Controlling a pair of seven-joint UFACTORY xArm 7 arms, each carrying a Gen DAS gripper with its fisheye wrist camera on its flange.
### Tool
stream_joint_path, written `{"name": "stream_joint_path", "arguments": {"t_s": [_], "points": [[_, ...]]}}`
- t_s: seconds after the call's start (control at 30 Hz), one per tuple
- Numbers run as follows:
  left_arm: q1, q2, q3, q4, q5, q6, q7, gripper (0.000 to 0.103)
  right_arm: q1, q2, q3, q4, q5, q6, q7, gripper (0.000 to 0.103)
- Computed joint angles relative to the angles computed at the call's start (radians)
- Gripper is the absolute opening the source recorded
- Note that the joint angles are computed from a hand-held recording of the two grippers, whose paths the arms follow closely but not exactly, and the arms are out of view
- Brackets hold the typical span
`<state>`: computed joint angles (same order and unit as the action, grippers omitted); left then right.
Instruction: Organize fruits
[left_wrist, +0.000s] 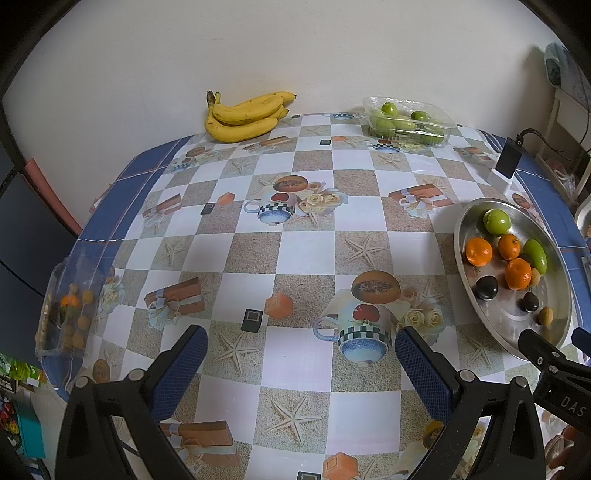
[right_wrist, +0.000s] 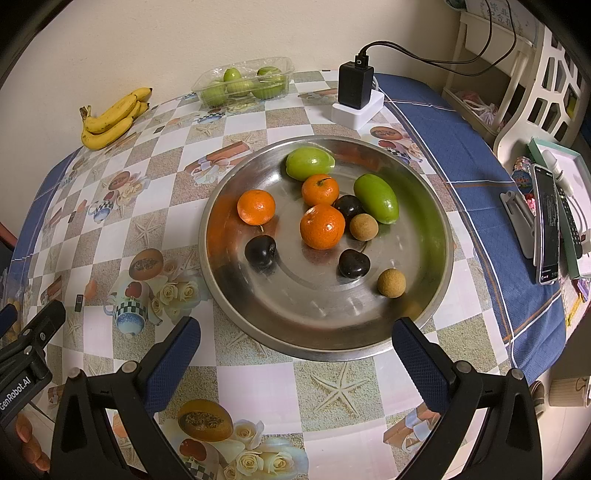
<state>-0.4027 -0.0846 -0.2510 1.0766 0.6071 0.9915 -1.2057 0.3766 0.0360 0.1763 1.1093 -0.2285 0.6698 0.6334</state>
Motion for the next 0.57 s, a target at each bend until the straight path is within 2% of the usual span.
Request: {"name": "stream_joint_path", "arguments": {"t_s": [0.57], "points": [[-0.004,0.004,-0.001,0.007,0.008,-0.013,0.019,0.103,0.001,0.001,0.0,0.001,-0.001,0.003,-0.006,0.103]]}}
